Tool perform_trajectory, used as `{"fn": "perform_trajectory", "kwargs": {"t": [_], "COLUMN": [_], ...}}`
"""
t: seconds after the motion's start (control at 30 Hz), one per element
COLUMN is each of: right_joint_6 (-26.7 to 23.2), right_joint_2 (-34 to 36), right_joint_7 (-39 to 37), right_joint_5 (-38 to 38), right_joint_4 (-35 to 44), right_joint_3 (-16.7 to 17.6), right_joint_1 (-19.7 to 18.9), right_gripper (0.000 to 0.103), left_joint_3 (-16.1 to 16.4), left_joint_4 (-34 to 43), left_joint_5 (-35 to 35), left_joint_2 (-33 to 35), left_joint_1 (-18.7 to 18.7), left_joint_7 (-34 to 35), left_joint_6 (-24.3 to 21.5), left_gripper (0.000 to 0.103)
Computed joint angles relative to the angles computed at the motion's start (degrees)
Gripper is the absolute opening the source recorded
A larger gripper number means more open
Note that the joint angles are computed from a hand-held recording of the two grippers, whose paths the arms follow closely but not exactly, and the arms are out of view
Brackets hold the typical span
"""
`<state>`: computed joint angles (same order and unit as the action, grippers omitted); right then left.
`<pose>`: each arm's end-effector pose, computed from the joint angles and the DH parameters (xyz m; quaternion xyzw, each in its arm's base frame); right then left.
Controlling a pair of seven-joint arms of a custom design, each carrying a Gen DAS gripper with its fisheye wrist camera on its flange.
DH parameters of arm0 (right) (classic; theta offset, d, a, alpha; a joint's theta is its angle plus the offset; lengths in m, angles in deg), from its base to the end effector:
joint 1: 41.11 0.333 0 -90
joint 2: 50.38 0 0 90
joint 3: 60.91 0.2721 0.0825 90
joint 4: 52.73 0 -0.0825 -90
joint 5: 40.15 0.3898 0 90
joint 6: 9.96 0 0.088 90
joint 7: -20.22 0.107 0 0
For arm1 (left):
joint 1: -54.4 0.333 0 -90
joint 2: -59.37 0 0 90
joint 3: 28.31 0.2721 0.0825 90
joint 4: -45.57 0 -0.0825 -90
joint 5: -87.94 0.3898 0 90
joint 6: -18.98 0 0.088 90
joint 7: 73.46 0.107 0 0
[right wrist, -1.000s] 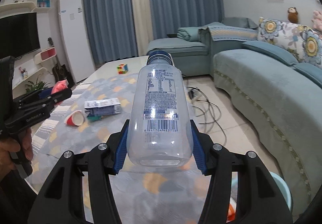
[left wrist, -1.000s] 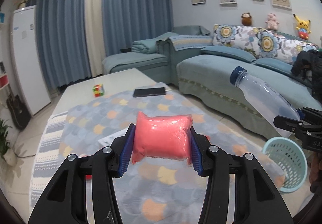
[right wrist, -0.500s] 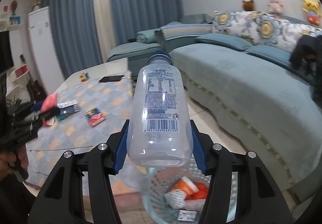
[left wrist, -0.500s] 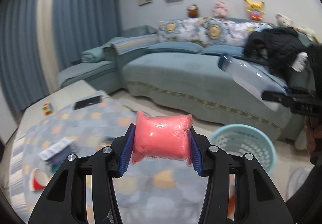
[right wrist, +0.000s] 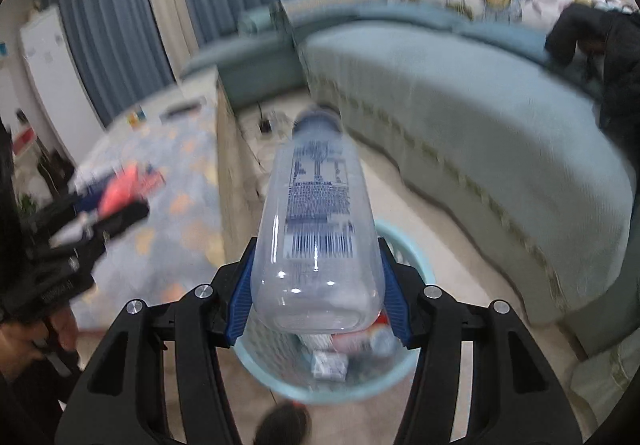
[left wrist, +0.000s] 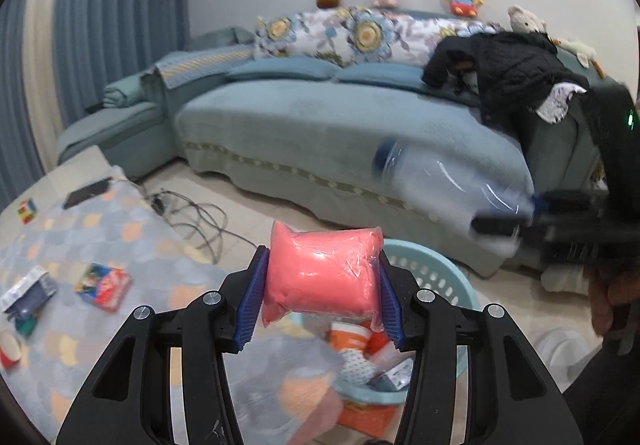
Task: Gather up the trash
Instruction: 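Lift the packet and water bottle and carry both over the blue basket, then open both grippers to drop the packet and bottle into the basket, then grasp the red-and-white paper cup with the left gripper while the right grasps the tiger card box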
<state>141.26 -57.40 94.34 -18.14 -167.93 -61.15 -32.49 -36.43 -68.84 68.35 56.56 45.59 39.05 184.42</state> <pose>0.5767 0.0752 0.5500 -0.7007 0.5981 -0.1737 0.3480 0.5784 -0.1571 0.5466 -0.4894 0.7411 -0.3811 0.2570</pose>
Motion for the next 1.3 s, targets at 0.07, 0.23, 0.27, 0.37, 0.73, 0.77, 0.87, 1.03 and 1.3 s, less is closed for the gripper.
{"fn": "perform_trajectory", "kwargs": {"t": [0.07,0.23,0.27,0.37,0.73,0.77,0.87,1.03,1.3], "right_joint_6": [0.4,4.42,5.55,6.64,8.43,8.23,7.37,5.53,0.3], "right_joint_2": [0.39,-1.68,-2.15,-2.4,-0.91,-0.68,0.93,5.42,19.65], "right_joint_7": [4.33,2.42,2.36,3.54,6.93,6.73,6.87,6.25,7.07], "right_joint_5": [-5.24,-0.16,0.71,1.05,-3.25,-2.94,-3.7,-6.38,-8.57], "right_joint_4": [-0.48,-2.35,-2.69,-2.76,0.35,0.82,2.96,7.94,25.27], "right_joint_3": [0.6,-0.32,-0.48,-0.32,1.15,1.17,1.74,3.31,5.68], "right_joint_1": [-0.96,-0.43,-0.36,-0.36,0.88,1.15,1.77,3.84,8.97], "right_gripper": [0.055,0.065,0.065,0.065,0.065,0.065,0.068,0.068,0.073], "left_joint_3": [-0.27,-1.26,-1.31,-1.34,0.28,0.7,2.29,5.43,9.59], "left_joint_4": [4.5,8.19,8.27,8.43,8.19,7.54,3.88,0.34,4.2], "left_joint_5": [1.48,5.64,5.23,1.93,-6.9,-5.94,1.16,16.57,49.97], "left_joint_2": [3.16,5.39,5.22,4.42,0.65,0.13,-2.06,-3.26,1.53], "left_joint_1": [0.13,2.52,2.94,4.0,4.35,4.54,6.07,11.6,24.63], "left_joint_7": [-1.08,-6.2,-6.17,-4.19,3.3,2.97,0.24,-7.11,-43.82], "left_joint_6": [-4.95,-6.4,-6.51,-7.44,-9.94,-10.09,-9.15,-8.45,-13.19], "left_gripper": [0.05,0.054,0.055,0.064,0.067,0.068,0.072,0.072,0.072]}}
